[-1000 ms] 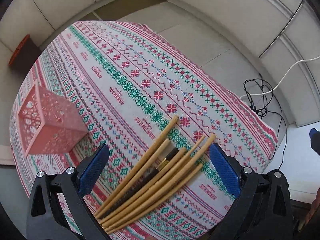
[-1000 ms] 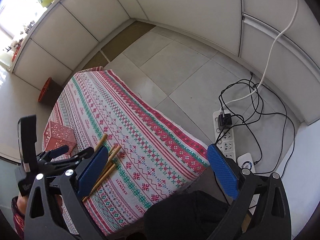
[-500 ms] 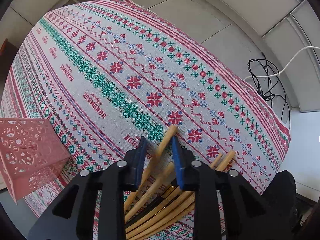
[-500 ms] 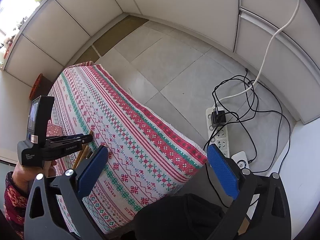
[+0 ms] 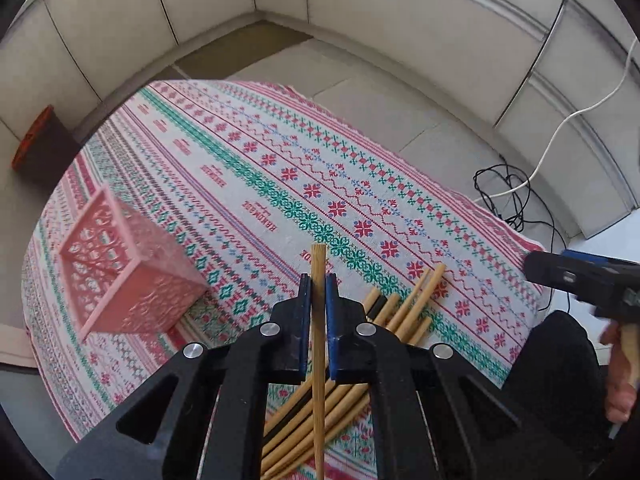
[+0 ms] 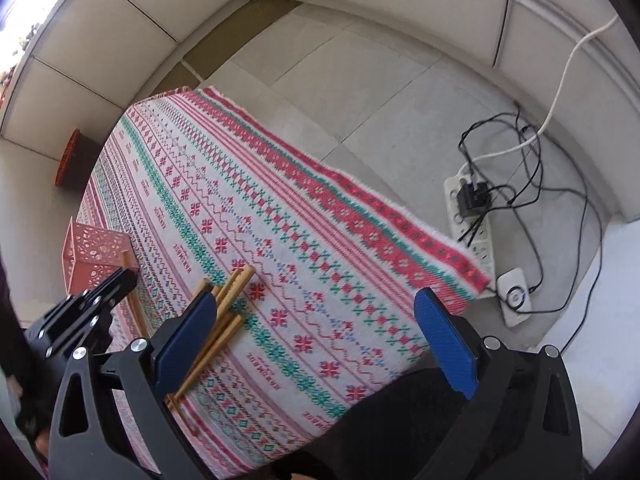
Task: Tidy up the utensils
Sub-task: 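Lower the left gripper onto the chopstick bundle and grasp one wooden chopstick, then grasp a chopstick with the right gripper while the left gripper lifts its chopstick upright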
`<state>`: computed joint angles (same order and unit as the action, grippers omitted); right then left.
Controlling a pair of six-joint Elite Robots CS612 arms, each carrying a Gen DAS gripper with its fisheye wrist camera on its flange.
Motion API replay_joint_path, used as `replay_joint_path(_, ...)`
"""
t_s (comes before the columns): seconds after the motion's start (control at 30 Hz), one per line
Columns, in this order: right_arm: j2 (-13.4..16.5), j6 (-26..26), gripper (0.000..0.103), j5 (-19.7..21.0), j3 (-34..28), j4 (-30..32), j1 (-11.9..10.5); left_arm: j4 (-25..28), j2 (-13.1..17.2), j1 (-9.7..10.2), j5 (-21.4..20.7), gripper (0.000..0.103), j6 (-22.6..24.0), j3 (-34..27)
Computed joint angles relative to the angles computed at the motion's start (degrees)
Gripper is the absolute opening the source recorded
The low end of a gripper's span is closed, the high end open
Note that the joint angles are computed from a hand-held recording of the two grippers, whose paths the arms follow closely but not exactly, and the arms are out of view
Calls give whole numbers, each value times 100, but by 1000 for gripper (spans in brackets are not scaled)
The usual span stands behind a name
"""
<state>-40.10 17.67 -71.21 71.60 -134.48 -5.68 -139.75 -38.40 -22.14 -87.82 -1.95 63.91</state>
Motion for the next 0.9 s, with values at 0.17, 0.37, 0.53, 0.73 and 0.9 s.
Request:
replay_joint_path(0.17, 327, 445, 59, 505, -478, 852, 86, -1341, -702, 29, -42, 6, -336, 1188)
replay_joint_path(0.37, 438, 1147, 50, 960, -419, 624, 89, -2189, -1009, 61, -138, 6, -607, 1836)
replay_joint_path(0.53, 438, 1646, 46, 1258, -223, 25, 51, -2367, -1053, 134, -286, 6, -727, 1947)
replay_joint_path(0.73, 468, 1405, 26, 965, -374, 138, 215, -2527, -1086, 155, -343, 6, -821, 2034)
replay_joint_path(0.9, 562, 1751, 10, 986, -435, 19, 261, -2576, -1108, 169, -280, 6, -876, 2075)
